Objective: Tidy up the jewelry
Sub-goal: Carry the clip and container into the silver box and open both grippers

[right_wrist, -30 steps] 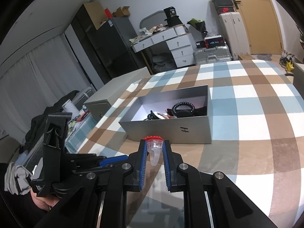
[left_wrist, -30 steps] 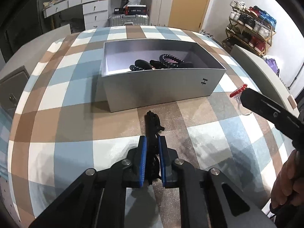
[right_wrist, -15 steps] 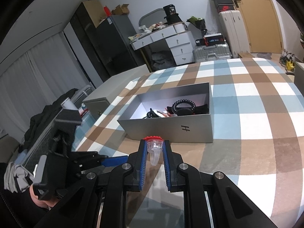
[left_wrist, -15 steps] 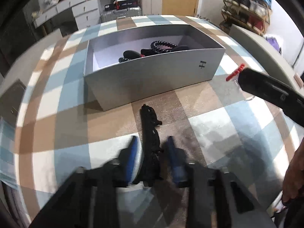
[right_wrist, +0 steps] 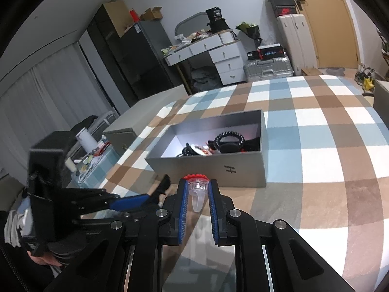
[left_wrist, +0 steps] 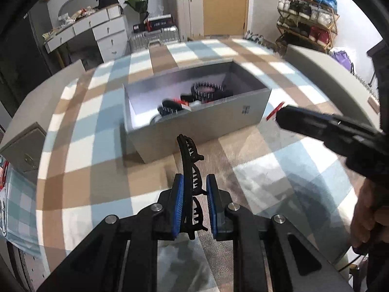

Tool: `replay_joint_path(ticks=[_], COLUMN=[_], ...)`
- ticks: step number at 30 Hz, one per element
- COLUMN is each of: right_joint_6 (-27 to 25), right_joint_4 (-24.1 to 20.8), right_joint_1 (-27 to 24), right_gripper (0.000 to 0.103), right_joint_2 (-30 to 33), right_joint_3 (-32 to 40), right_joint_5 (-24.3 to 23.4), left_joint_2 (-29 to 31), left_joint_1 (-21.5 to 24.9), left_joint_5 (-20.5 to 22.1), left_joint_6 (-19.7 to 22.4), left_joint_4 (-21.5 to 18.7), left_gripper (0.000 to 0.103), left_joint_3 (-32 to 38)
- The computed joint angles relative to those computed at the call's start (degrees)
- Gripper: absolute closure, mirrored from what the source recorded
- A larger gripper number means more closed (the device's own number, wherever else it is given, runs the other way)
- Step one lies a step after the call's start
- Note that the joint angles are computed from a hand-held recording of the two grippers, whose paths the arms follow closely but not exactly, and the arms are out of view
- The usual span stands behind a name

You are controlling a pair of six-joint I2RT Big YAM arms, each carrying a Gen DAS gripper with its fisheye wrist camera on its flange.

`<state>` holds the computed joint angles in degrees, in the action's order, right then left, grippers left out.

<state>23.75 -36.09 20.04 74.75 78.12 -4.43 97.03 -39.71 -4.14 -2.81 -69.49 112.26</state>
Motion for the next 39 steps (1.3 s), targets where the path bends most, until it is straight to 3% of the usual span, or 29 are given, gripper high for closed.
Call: replay_joint_path(ticks=[6, 11, 17, 19, 23, 28, 34, 39], right_joint_6=[-1.6, -2.6, -4.1, -4.3, -3.0, -0.6, 0.5, 0.7], right_joint_4=[-0.1, 0.0, 0.9, 1.5, 2.9, 4.8, 5.6, 5.2], right_joint_1=[-0.1, -1.0, -1.7, -2.1, -3.3, -4.9, -5.9, -6.2], right_gripper=[0.087, 0.087, 0.087, 0.087, 0.087, 0.087, 0.087, 0.087], right_joint_2=[0.8, 2.5, 4.9, 5.7, 7.5, 9.6, 10.8, 11.4], right_joint_3=[1.7, 4.1, 7.0, 7.8, 9.4, 10.8, 11.2, 11.1], right_joint_5=[1.8, 1.2, 0.0, -1.0, -3.6, -6.3, -7.3, -7.6], left_joint_2=[0.7, 2.1, 4.8, 5.5, 5.8, 7.7, 8.4, 9.3], left_joint_1=[0.8, 1.0, 2.1, 2.8, 4.4, 5.5, 5.9, 6.0], left_joint_5=[0.5, -0.3, 2.1, 4.6, 8.3, 13.7, 19.9, 22.4], left_joint_6=[1.1, 3.5, 3.8, 2.4, -1.6, -4.2, -2.8, 0.1], left_joint_4=[1.2, 3.3, 4.8, 5.7, 11.2, 12.8, 13.2, 11.9], left_gripper=[0.09, 0.09, 0.09, 0.09, 0.09, 0.09, 0.09, 0.09], left_joint_3=[3.9, 6.8, 10.4, 11.3, 10.9, 12.4, 12.3, 13.3])
